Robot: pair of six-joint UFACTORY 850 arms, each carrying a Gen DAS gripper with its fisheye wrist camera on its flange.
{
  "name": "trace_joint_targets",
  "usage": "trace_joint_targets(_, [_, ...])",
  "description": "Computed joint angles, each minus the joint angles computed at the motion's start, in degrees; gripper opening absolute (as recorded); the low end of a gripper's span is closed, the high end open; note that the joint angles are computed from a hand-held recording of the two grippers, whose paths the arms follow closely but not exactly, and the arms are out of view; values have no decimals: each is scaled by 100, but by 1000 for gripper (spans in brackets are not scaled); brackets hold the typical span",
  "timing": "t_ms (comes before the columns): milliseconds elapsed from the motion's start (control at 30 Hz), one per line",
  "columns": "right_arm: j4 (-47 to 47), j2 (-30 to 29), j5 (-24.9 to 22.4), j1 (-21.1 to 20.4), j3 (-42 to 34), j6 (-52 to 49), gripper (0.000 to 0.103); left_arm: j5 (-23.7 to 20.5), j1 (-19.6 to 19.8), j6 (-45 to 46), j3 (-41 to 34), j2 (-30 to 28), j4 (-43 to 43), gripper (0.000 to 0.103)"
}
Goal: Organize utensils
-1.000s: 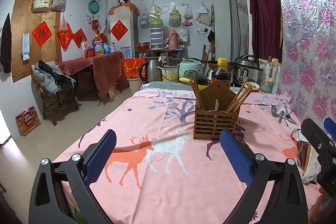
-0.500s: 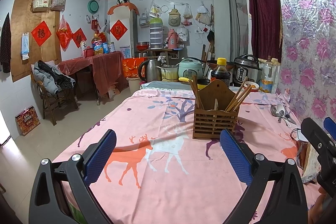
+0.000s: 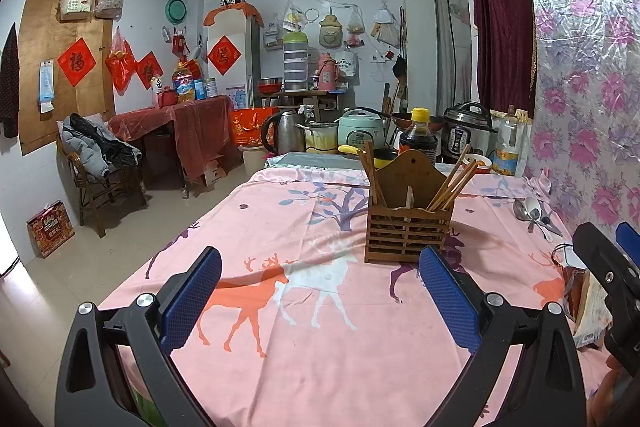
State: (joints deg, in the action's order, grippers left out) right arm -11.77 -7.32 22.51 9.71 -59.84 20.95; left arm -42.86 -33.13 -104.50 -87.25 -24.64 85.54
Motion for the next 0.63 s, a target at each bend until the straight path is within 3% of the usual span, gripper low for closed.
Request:
trace_joint_targets(267, [3, 2, 10, 1, 5, 3, 96, -54, -27, -50, -23, -71, 33, 97])
trace_joint_targets(433, [1, 0, 6, -2, 3, 3, 96, 201, 44, 50, -40, -50, -64, 97])
trace_joint_targets(633, [3, 4, -2, -1, 1, 1, 96, 58, 23, -130, 27, 0, 76, 97])
